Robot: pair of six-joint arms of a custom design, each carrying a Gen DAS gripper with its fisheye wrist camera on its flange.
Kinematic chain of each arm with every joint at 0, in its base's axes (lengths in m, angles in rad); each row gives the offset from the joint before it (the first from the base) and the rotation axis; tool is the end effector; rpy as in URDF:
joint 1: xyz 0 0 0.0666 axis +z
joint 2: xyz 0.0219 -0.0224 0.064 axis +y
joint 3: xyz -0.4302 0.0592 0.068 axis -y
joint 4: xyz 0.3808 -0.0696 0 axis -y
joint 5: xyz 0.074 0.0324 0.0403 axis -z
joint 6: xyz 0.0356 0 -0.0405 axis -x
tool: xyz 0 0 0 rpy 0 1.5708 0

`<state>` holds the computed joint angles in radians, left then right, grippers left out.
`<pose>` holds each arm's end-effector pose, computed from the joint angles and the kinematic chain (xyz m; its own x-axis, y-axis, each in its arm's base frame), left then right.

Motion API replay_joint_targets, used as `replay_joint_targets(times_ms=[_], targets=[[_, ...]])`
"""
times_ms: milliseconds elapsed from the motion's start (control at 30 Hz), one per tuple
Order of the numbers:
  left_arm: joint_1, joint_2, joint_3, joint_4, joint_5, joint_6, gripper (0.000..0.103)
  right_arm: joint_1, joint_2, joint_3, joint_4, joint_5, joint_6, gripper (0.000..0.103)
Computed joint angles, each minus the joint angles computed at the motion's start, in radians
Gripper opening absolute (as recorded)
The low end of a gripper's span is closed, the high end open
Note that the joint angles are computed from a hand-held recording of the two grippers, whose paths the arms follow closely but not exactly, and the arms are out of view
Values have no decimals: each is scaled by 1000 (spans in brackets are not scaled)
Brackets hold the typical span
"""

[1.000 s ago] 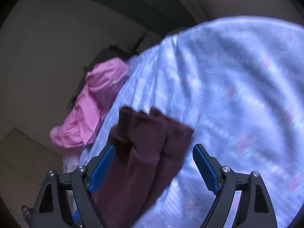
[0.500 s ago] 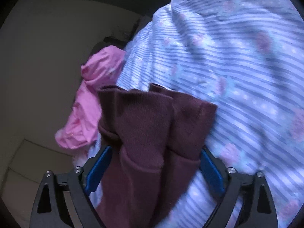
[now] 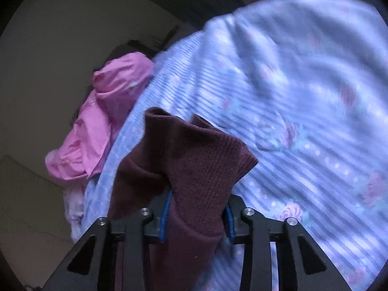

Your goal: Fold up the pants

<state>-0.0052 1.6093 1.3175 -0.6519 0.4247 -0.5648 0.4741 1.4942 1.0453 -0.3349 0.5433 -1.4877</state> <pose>0.5333 -0.0178 0.3620 -0.5520 0.4906 -0.6742 0.6416 0.7663 0.0322 0.4300 0.1995 0.3256 -0.1170 0.8988 -0.4225 0.6205 0.3983 0.6755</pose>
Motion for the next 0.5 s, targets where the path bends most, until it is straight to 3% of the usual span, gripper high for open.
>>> replay_joint_targets(times_ms=[133, 267, 367, 433, 500], targets=[[36, 14, 35, -4, -11, -30, 85, 50, 25, 151, -205, 129, 84, 34], [84, 54, 127, -69, 24, 6, 84, 96, 105, 374, -435, 249, 208, 34], [94, 118, 224, -181, 105, 32, 84, 123, 133, 464, -477, 278, 265, 33], [78, 160, 278, -271, 143, 13, 82, 137, 137, 504, -508, 282, 258, 33], [55, 179, 290, -308, 176, -25, 77, 149, 121, 499, -509, 288, 251, 33]])
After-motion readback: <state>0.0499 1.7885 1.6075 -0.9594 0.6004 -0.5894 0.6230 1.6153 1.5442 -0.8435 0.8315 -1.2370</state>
